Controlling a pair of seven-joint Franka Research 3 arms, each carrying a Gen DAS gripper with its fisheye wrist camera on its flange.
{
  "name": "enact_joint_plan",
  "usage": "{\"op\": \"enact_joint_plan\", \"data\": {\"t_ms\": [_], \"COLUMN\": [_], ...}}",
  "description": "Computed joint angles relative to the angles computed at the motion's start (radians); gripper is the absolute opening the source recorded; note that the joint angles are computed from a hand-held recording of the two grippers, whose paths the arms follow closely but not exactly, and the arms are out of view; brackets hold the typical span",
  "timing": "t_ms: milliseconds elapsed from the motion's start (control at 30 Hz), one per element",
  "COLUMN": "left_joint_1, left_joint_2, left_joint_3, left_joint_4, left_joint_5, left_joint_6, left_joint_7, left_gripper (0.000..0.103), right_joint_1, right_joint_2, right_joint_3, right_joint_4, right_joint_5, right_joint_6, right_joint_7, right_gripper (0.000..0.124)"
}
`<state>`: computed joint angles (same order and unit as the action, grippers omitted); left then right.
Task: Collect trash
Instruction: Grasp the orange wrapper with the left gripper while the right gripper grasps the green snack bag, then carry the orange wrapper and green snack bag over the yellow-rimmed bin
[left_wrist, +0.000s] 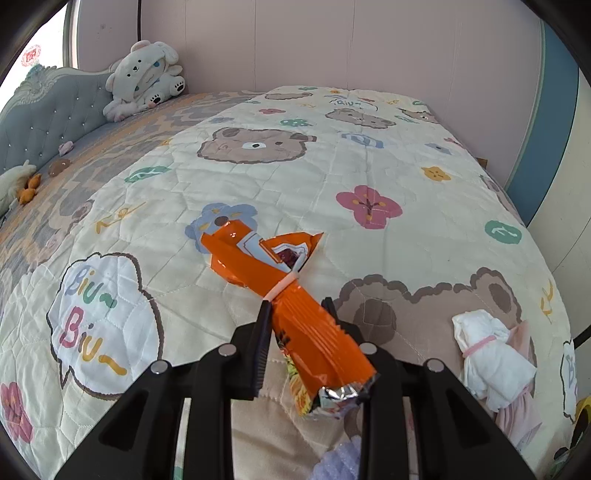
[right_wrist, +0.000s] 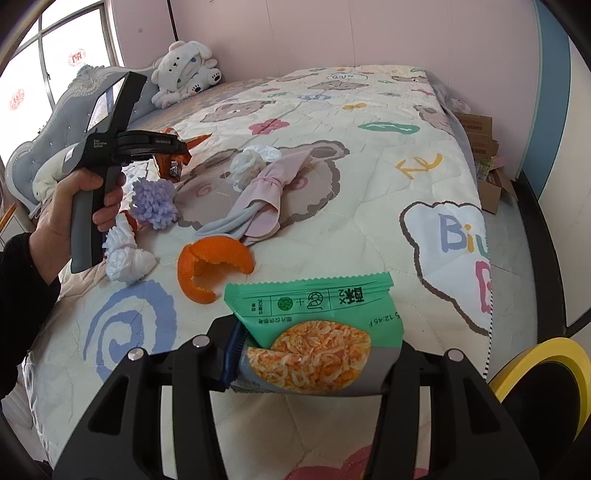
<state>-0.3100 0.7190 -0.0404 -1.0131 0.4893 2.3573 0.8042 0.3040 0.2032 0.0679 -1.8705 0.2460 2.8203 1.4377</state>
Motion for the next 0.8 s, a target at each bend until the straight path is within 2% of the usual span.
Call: {"op": "enact_joint_plan", "data": {"t_ms": [333, 800], "left_joint_1": [0.051, 0.103], "left_joint_2": [-0.236, -0.486], "left_joint_3": [-0.007, -0.068], "left_joint_4": [-0.361, -0.693], "left_joint_5": [0.033, 0.074], "left_joint_6": [0.139, 0.256], "left_joint_7": [-0.141, -0.234], "left_gripper": [0.025, 0.025], "right_joint_1": [0.022, 0.005], "right_joint_2": [-0.094, -0.322], "right_joint_3": [0.000, 0.035], "right_joint_4": [-0.085, -0.285], "right_joint_5": [-0.042, -0.127], "right_joint_6": [0.038, 0.085], "right_joint_7": [0.048, 0.157], "right_gripper": [0.046, 0.046]}}
